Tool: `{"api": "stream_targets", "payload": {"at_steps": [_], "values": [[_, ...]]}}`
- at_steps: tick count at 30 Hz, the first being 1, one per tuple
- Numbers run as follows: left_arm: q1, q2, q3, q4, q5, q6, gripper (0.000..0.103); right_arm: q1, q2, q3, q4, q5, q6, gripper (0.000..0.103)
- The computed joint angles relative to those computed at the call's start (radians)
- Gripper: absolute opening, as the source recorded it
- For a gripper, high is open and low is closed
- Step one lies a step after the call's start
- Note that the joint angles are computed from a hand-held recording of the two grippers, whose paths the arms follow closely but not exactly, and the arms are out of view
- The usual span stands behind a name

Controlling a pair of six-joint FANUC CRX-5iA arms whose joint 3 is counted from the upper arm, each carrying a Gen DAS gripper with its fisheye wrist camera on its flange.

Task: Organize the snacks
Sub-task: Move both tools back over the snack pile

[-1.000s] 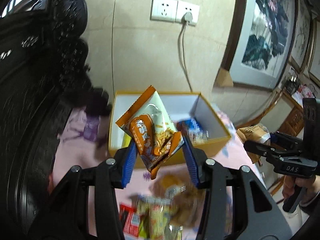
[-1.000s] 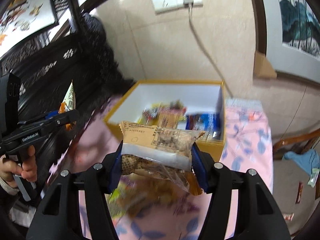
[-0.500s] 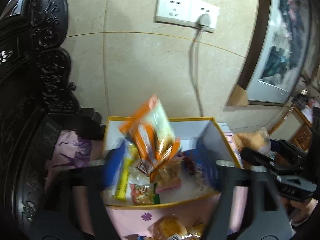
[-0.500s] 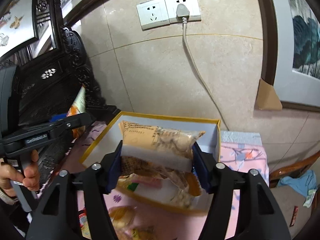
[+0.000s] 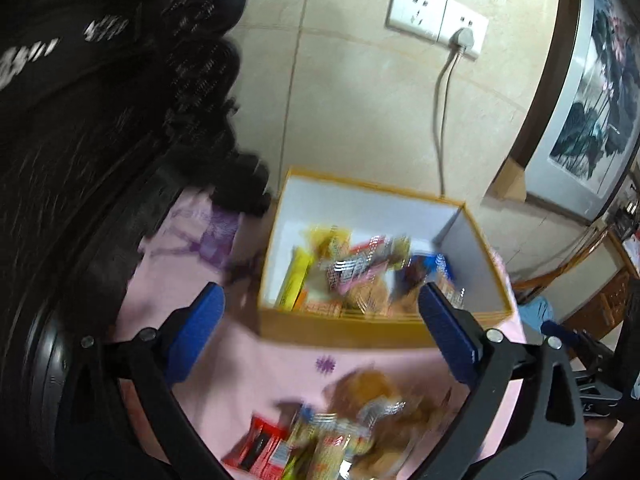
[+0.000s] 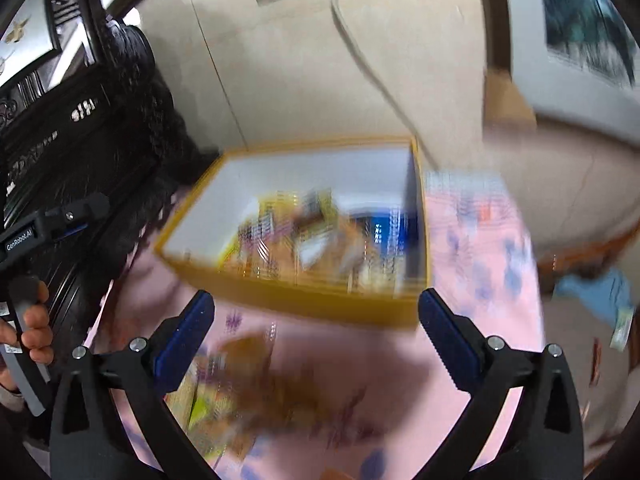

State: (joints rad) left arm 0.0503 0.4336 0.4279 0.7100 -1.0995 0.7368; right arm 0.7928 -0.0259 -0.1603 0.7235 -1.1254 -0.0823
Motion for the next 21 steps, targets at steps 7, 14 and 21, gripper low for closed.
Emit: {"api": "stream_targets", "payload": {"at_steps": [7,14,21], "values": [[0.083,-0.091,-0.165,-0.076,-0.036,-0.016,0.099,0.106,0.019,0.015,-0.165,-0.086,-0.150,0.102],[0.159,-0.172,-0.286,-0.083,-0.056,-0.114,0.099,0.112,0.082,0.110,-0.294,-0.103,-0.173,0.102],[0.204,-0.213,-0.350,-0.055,-0.082,-0.145,0.099,0.049,0.151,0.178,-0.410,-0.001,-0.267,0.102]]}}
